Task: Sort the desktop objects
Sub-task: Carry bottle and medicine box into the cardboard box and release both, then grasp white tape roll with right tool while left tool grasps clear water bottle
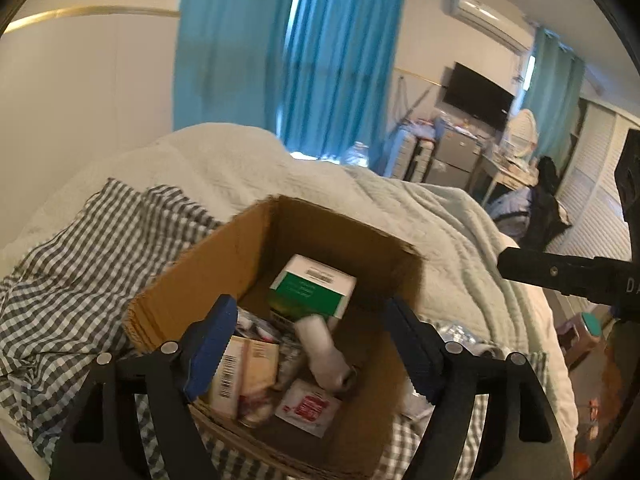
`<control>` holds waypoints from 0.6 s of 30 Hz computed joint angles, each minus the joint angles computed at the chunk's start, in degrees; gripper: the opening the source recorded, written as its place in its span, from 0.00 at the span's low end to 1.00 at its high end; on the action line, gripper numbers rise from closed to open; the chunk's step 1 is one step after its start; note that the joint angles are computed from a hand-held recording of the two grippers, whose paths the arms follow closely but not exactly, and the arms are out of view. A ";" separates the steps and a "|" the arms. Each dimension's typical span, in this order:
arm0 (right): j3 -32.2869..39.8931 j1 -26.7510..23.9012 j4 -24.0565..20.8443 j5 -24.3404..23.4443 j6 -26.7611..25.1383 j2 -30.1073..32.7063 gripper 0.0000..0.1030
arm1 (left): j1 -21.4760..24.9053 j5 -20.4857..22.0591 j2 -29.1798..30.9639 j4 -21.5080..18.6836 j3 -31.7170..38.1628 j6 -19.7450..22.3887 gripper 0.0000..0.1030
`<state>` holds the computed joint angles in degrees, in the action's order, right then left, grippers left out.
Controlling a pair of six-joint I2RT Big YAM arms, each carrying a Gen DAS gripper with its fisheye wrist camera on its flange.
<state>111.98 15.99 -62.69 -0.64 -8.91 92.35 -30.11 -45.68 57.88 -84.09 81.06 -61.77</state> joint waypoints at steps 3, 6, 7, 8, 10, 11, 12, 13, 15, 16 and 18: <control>-4.21 -2.03 2.65 2.75 -1.47 -4.04 0.63 | -2.90 0.33 2.38 0.37 2.39 0.42 0.81; -7.99 -3.99 4.59 6.02 -2.84 -7.39 0.63 | -5.51 0.83 5.15 1.96 4.47 1.77 0.82; -8.80 -4.97 4.83 5.71 -2.56 -8.12 0.63 | -6.34 0.41 6.13 2.11 5.23 1.61 0.83; -9.28 -6.04 4.71 5.09 -1.96 -8.66 0.63 | -6.98 -0.06 6.88 2.09 5.73 1.05 0.88; -10.29 -8.01 4.83 4.79 -1.07 -9.64 0.63 | -8.43 -0.06 8.31 4.53 6.07 0.80 0.90; -10.99 -8.79 5.48 5.13 -1.18 -10.12 0.63 | -9.06 0.75 9.09 6.50 5.93 1.08 0.90; -11.96 -9.76 6.40 5.91 -1.44 -10.66 0.63 | -9.47 1.08 9.64 7.73 5.87 1.41 0.90; -12.26 -10.40 6.49 6.19 -1.45 -10.96 0.63 | -9.81 1.43 10.27 8.89 5.88 1.98 0.90; -13.04 -12.32 6.78 5.18 -1.18 -11.10 0.63 | -10.64 2.16 11.76 12.04 5.37 4.41 0.90; -13.37 -13.35 6.92 4.50 -0.96 -10.95 0.63 | -10.81 2.74 12.50 13.07 5.19 5.77 0.90; -13.90 -15.45 6.97 3.52 -0.29 -10.03 0.63 | -11.08 4.17 14.38 14.87 4.79 8.68 0.90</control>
